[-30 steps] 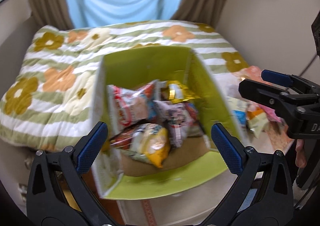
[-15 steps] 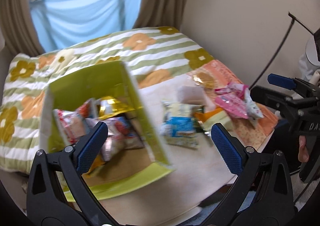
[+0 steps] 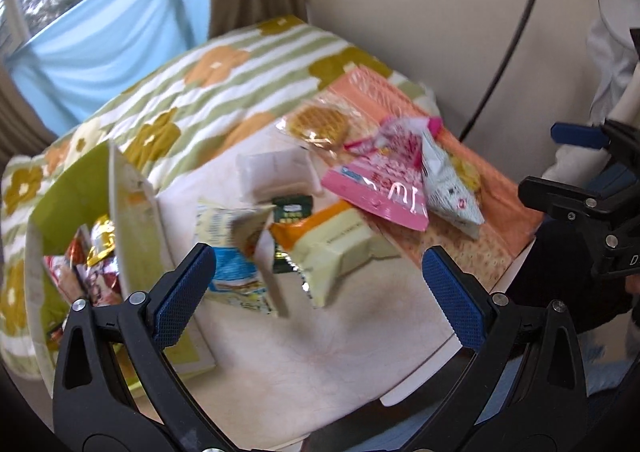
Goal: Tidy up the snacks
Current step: 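Move both tools back over the remaining snacks on the table, then grasp the cream-orange cake packet with the left tool while the right tool grasps the grey potato chip bag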
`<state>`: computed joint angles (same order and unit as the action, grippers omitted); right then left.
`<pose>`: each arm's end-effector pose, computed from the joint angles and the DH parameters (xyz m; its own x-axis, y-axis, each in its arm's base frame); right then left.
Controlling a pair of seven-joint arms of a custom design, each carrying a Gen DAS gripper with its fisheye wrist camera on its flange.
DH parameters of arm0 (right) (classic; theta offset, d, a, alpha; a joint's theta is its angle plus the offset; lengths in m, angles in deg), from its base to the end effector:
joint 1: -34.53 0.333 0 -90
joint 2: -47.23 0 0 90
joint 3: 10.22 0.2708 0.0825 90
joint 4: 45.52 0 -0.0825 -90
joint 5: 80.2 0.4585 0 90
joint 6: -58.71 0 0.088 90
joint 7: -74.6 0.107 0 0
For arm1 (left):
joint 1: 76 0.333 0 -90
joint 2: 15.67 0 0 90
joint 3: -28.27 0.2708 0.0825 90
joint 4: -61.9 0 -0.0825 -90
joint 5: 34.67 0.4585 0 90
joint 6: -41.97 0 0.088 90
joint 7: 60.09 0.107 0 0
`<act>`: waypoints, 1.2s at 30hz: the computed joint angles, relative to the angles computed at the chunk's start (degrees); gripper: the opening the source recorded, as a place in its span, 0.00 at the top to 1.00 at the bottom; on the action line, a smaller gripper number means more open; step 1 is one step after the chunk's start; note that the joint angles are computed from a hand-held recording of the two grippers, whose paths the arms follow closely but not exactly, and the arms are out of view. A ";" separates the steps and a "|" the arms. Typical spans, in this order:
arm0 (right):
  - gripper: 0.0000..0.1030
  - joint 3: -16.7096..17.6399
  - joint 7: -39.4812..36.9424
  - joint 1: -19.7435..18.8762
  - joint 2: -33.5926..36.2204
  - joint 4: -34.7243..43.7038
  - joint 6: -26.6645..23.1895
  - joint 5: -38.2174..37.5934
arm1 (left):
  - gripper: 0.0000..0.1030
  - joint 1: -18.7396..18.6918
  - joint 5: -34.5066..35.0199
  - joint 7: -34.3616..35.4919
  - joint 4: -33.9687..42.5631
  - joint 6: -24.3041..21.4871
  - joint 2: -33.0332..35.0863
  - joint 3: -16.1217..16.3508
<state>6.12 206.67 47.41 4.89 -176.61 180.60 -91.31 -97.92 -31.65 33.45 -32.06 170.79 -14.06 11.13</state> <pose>0.4084 0.2445 0.6271 -0.1665 -0.9847 -0.0504 -0.7712 0.1619 -0.6157 0.5353 -0.4296 0.5986 -0.6711 -0.7373 -0.0780 -0.5906 0.5952 -0.5449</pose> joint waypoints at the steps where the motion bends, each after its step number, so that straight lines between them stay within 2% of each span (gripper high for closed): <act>1: 0.07 -0.67 -0.84 0.37 -0.86 -1.02 -0.41 0.36 | 0.01 -0.29 1.25 -0.20 0.74 -0.53 0.76 -0.24; 6: 0.07 -3.68 -5.41 1.09 -3.97 -6.30 0.29 3.38 | 0.01 -1.89 5.26 3.34 7.30 -5.77 7.10 -1.06; 12: 0.07 -4.45 -6.17 0.20 -2.64 -7.72 1.00 6.72 | 0.01 -3.89 9.82 15.18 16.47 -11.00 16.52 -0.98; 17: 0.07 -3.49 -4.83 -0.16 -0.85 -8.08 0.49 7.01 | 0.01 -5.35 10.15 21.79 23.83 -14.89 23.64 -0.43; 22: 0.07 -3.29 -3.98 0.26 0.83 -8.73 3.82 7.16 | 0.01 -6.78 10.00 25.05 29.89 -18.55 28.94 0.47; 27: 0.07 -1.70 -4.47 0.21 1.08 -8.09 3.40 3.24 | 0.02 -7.17 7.91 26.20 35.64 -22.70 33.18 0.97; 32: 0.07 -1.83 -5.90 0.86 1.33 -8.49 4.70 2.18 | 0.17 -7.72 7.17 26.74 39.44 -25.28 36.10 1.66; 36: 0.07 -1.71 -7.28 0.96 3.54 -7.33 4.45 1.55 | 0.22 -7.70 6.52 26.89 40.17 -25.17 36.88 1.89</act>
<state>4.41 199.39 48.37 8.43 -183.93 185.05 -89.77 -105.63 -25.13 60.34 8.11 145.63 22.82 13.01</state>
